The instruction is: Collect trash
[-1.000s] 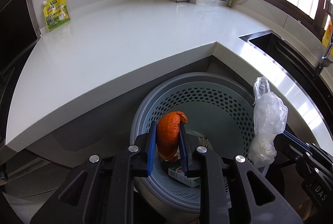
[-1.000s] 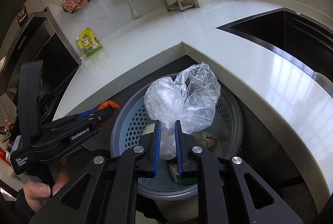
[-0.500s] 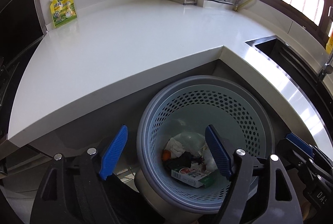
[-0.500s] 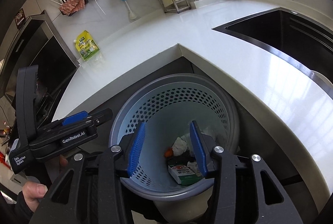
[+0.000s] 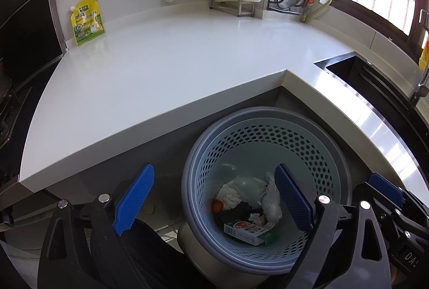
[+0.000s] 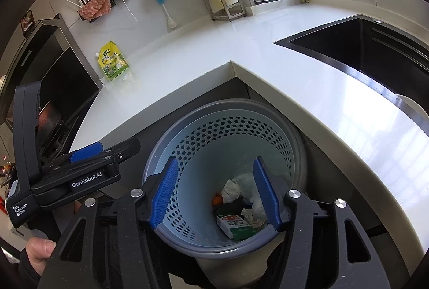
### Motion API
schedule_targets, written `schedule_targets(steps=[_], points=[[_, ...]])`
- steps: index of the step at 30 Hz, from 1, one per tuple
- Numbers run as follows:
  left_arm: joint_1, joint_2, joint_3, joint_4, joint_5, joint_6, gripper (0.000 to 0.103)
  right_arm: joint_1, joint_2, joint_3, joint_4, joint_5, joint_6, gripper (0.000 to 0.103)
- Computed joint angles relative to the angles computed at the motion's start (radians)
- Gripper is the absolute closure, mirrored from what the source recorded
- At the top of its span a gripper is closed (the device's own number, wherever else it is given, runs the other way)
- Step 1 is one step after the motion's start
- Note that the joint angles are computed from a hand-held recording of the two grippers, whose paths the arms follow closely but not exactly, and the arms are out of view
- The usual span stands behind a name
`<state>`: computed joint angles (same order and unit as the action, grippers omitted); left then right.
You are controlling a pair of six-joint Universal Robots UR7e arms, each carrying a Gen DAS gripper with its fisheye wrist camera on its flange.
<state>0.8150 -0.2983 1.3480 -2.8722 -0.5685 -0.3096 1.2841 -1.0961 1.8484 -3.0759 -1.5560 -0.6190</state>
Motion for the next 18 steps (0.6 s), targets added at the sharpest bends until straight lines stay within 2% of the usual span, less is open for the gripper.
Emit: schedule_targets(steps=[1, 18], points=[[-0.001, 0.0, 0.001, -0.003, 0.003, 0.001, 0.011, 0.0, -0.001, 0.002, -0.004, 0.0, 0.001, 0.04], [-0.009, -0.011, 0.014, 0.004, 0.015, -0.02, 0.006, -0.003, -0.006, 0.004, -0.017, 0.001, 0.01, 0.032]])
